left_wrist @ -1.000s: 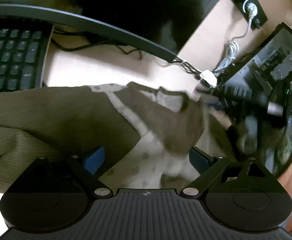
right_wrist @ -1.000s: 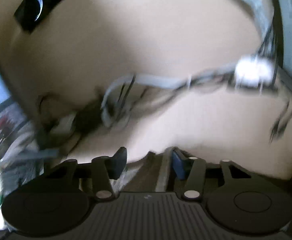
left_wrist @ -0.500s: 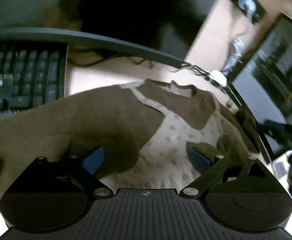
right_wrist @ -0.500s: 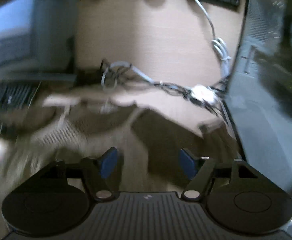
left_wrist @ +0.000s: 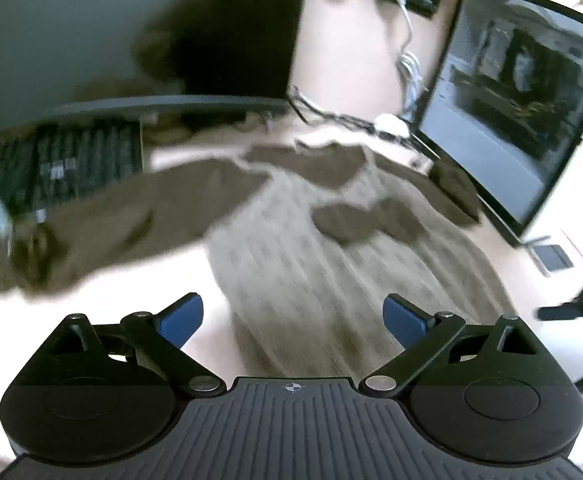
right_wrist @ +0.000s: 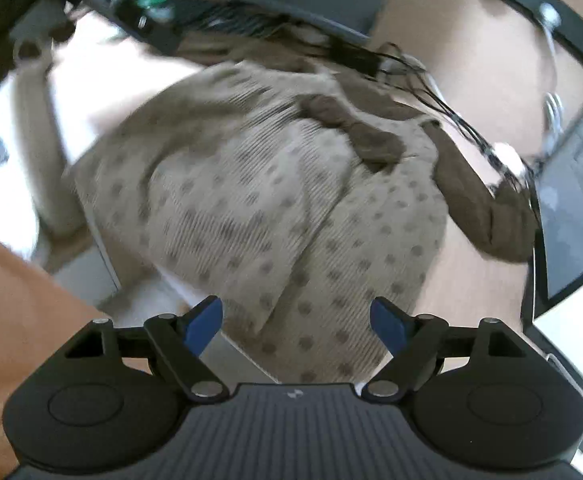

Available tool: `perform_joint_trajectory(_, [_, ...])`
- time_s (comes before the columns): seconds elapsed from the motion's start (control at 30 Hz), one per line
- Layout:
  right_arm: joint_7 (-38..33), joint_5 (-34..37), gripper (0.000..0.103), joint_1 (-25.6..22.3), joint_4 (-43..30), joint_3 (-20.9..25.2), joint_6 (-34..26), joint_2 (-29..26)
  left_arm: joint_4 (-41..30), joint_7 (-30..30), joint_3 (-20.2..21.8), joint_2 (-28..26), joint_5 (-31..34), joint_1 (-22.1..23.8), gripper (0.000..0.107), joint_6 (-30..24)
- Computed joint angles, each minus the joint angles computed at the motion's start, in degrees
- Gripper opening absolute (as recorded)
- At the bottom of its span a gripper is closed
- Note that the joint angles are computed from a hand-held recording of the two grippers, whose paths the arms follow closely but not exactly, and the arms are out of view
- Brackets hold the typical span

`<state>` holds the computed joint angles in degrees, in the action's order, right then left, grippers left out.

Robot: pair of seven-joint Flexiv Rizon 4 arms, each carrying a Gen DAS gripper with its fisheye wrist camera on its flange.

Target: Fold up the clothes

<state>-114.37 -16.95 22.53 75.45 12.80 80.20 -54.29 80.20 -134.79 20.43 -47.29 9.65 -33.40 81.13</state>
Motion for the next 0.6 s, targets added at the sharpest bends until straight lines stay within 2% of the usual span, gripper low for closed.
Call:
perform_joint_trajectory(0.07, [-1.44, -2.22, 0.082, 1.90, 2.43, -3.60, 6.91, -1.06, -0.19, -3.31, 4.30, -0.23, 1.48, -5.05, 0.100, -3.44])
perform_joint_trajectory(0.13, [1.33, -2.69, 0.078, 5.10, 1.50, -9.01, 13.60, -2.72, -1.56, -7.39, 7.21, -0.77, 3.51, -9.19, 0.100, -8.31])
perform_joint_trajectory(0.17, [3.31, -2.37, 0.065, 6.99, 0.40, -12.22, 16.76, -3.77, -1.97, -9.11, 7.71, -0.90, 4.36, -10.45, 0.100, -9.53])
perform_joint_trajectory(0.2, [5.25, -1.65, 0.061, 8.96, -0.92, -15.67, 19.73, -4.96, -2.36, -10.63, 7.97, -0.99, 5.21, -11.49, 0.100, -10.44])
perform_joint_trajectory(0.3, [14.40, 4.80, 0.060, 11.81, -7.99, -22.05, 23.44, -7.10, -5.19, -12.37, 8.40, -2.20, 8.63, -13.84, 0.100, -14.21])
perform_joint_trajectory(0.43, [16.33, -0.39, 0.060, 7.73, -12.20, -17.82, 22.92, -7.83, -11.70, -12.29, 9.48, -6.01, 13.99, -16.06, 0.100, -22.35])
perform_joint_trajectory(0.5, [15.99, -3.18, 0.062, 6.21, -10.62, -15.39, 22.85, -7.08, -16.21, -13.00, 10.95, -8.66, 16.30, -17.21, 0.100, -29.58])
perform_joint_trajectory(0.6, [15.33, -6.18, 0.070, 4.48, -4.93, -12.07, 22.80, -4.87, -19.61, -16.62, 12.72, -10.23, 18.73, -17.58, 0.100, -38.12])
